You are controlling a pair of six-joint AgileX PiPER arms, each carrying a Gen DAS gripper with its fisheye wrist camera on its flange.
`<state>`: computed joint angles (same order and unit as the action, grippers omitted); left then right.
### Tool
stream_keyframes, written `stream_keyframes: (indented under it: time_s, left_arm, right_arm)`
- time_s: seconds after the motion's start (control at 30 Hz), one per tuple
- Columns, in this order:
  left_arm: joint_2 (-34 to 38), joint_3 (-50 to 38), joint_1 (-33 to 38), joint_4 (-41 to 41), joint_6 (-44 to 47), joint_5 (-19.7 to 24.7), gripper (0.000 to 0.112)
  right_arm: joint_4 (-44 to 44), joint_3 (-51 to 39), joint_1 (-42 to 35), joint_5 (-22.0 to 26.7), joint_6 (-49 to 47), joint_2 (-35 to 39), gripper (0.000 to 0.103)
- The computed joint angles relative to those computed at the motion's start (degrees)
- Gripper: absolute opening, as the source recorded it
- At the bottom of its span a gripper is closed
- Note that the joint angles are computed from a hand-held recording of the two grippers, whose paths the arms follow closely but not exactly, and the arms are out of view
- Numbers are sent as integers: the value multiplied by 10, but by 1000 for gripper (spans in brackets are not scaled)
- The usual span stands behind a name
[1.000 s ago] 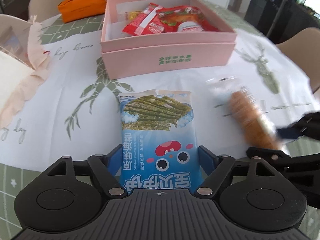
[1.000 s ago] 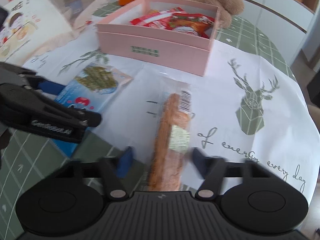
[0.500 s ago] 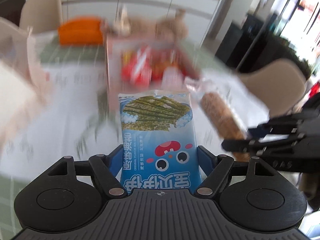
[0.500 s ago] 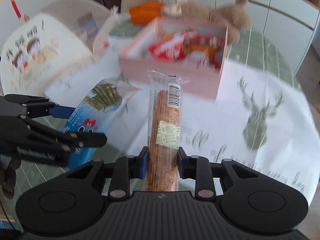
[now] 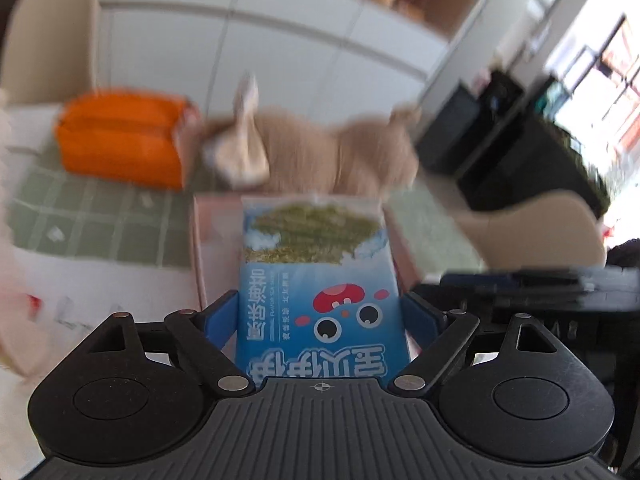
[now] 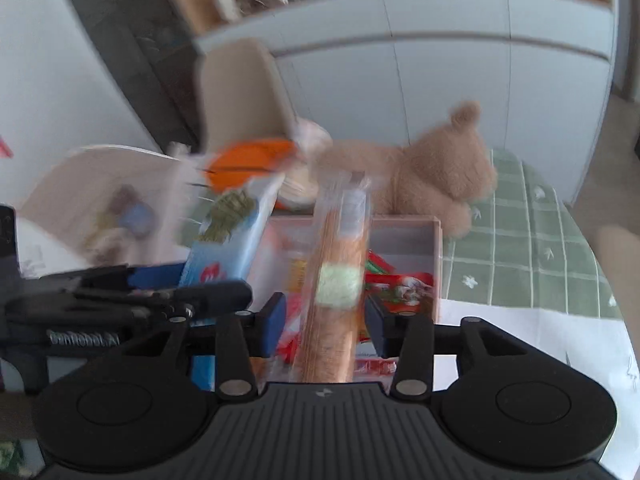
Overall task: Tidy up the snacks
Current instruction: 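Lift and carry the seaweed pack and bread stick over the pink box, then open both tools to drop the seaweed pack and bread stick into the box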
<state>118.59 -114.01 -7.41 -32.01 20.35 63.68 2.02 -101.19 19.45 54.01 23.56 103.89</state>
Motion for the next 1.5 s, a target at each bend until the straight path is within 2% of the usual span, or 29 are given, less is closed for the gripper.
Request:
stream_keyframes:
  time_s: [0.07, 0.13, 0.17, 0.23, 0.3, 0.33, 0.37, 0.47, 0.5, 0.53, 0.57, 0.6, 0.63, 0.67, 0.7, 0.73, 0.8, 0.83, 0.87, 0.97, 1.03, 1.1, 1.13, 1.2, 1.27, 1.37, 1.43, 1.5]
  left_arm:
    - [26, -23, -4, 5, 5, 44, 90]
    - [32, -16, -20, 27, 19, 43, 91]
    - [36, -20, -33, 59, 14, 29, 91]
    - [23, 11, -48, 85, -9, -47, 90]
    - [6, 46, -38, 51, -29, -111, 90]
    - [-2, 62, -27, 20, -24, -122, 90]
    - [-6, 70, -18, 0, -12, -112, 90]
    - [19, 8, -11, 19, 16, 4, 90]
    - [27, -7, -15, 32, 27, 28, 90]
    - [28, -6, -24, 53, 34, 30, 90]
    - [20, 6, -36, 79, 32, 8, 89]
    - [8, 28, -42, 91, 25, -36, 88]
    - [-6, 55, -41, 79, 19, -88, 86]
    - [-11, 68, -34, 44, 18, -118, 86]
    - [-5, 67, -25, 9, 21, -125, 86]
    - [11, 46, -20, -6, 7, -109, 86]
    - [55, -19, -12, -11, -22, -33, 84]
    - [59, -22, -6, -27, -17, -17, 82]
    - [45, -1, 1, -38, -6, -25, 79]
    - [-48, 156, 26, -100, 69, -105, 79]
    - [-132, 271, 44, -133, 132, -138, 79]
    - [-226, 386, 58, -141, 204, -175, 79]
    - [-265, 443, 56, -153, 240, -213, 79]
    - [-354, 557, 58, -136, 267, -251, 79]
    - [-441, 672, 72, -151, 304, -284, 79]
    - [-555, 817, 67, -130, 284, -347, 79]
    - [-595, 870, 58, -97, 253, -378, 79]
    - [-614, 908, 39, -107, 262, -423, 79]
  right_arm:
    - [-14, 22, -3, -18, 18, 11, 43]
    - [-7, 75, -7, -51, 23, -12, 43]
    - [6, 88, -11, -55, 12, -20, 43]
    - [-30, 110, 0, -60, 32, -32, 43]
    - [-80, 121, 19, -52, 73, -41, 43]
    - [-96, 131, 28, -47, 93, -53, 43]
    - [-103, 144, 37, -49, 109, -62, 43]
    - [-114, 189, 63, -52, 143, -100, 50]
    - [-129, 200, 78, -45, 161, -110, 52]
    - [-148, 208, 94, -37, 183, -116, 53]
    - [-165, 214, 110, -28, 206, -120, 53]
    - [-182, 218, 129, -15, 234, -123, 53]
    - [-200, 221, 147, -3, 262, -126, 53]
    - [-221, 223, 165, 7, 288, -126, 53]
    - [-247, 224, 186, 21, 317, -128, 53]
    - [-270, 224, 207, 38, 342, -128, 53]
    - [-294, 229, 236, 55, 367, -134, 55]
    - [-298, 238, 246, 54, 373, -141, 58]
    - [-301, 251, 253, 46, 375, -150, 60]
    - [-322, 292, 277, 35, 382, -173, 60]
    - [-341, 319, 296, 44, 413, -185, 60]
    - [-344, 362, 310, 24, 443, -214, 61]
    - [-354, 388, 323, 11, 470, -231, 63]
    - [-391, 432, 358, 2, 540, -251, 67]
    - [-426, 460, 398, 10, 616, -250, 67]
    - [-461, 493, 454, 16, 721, -235, 67]
    - [-476, 504, 489, 26, 775, -216, 67]
    - [-481, 509, 513, 28, 803, -195, 67]
